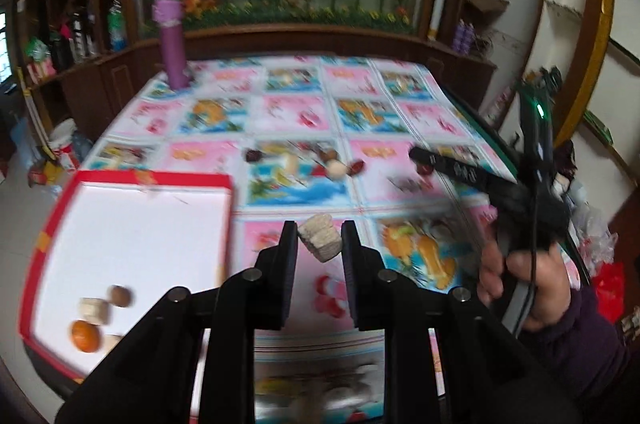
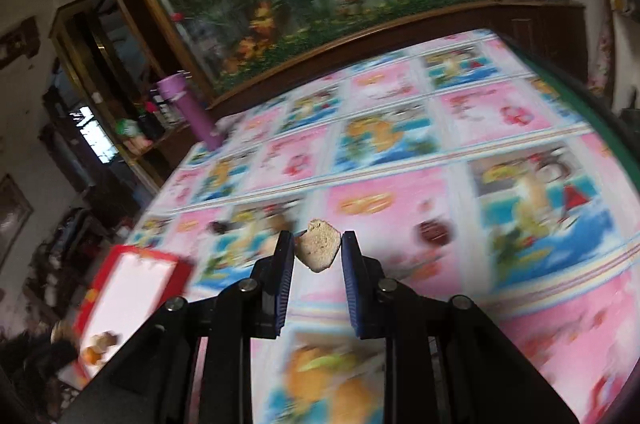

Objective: Organize fruits
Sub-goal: 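Carry the lumpy fruit and cube into the tray and open both tools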

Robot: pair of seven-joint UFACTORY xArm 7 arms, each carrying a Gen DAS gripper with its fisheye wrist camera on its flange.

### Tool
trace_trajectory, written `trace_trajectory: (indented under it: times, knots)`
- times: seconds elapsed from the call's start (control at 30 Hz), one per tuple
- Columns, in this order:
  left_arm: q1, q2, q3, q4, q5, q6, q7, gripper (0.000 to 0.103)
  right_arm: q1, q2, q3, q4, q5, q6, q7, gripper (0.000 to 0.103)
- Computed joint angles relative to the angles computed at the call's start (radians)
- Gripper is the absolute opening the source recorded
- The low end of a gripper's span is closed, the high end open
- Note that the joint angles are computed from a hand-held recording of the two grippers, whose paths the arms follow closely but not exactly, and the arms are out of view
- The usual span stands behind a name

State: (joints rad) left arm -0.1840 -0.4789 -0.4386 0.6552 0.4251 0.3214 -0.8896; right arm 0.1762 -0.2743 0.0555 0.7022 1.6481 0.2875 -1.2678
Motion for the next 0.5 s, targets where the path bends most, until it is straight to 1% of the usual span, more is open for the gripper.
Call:
trace_trajectory:
  times: [0.1, 0.23, 0.3, 0.37, 0.5]
  knots:
    - [0.027, -0.078, 0.003, -0.038, 0.014, 0.004, -0.015, 0.023, 0.037, -0.045, 0.025, -0.027, -0.029, 0.031, 0.041, 0.022]
    - [0.089, -0.181, -0.009, -0.084, 0.027, 0.01, -0.04, 0.024, 0.102, -0.087, 0.052, -0.039, -0.079, 0.056, 0.075, 0.022]
    - [0.108, -0.21, -0.008, -0.098, 0.022, 0.014, -0.038, 0.024, 0.137, -0.1, 0.062, -0.039, -0.092, 0.057, 0.081, 0.022]
    - [0.131, -0.245, -0.001, -0.116, 0.016, 0.017, -0.038, 0.024, 0.171, -0.103, 0.066, -0.032, -0.111, 0.08, 0.103, 0.022]
    - [0.169, -0.299, 0.009, -0.146, 0.003, 0.017, -0.031, 0.024, 0.233, -0.096, 0.087, -0.007, -0.132, 0.083, 0.117, 0.022]
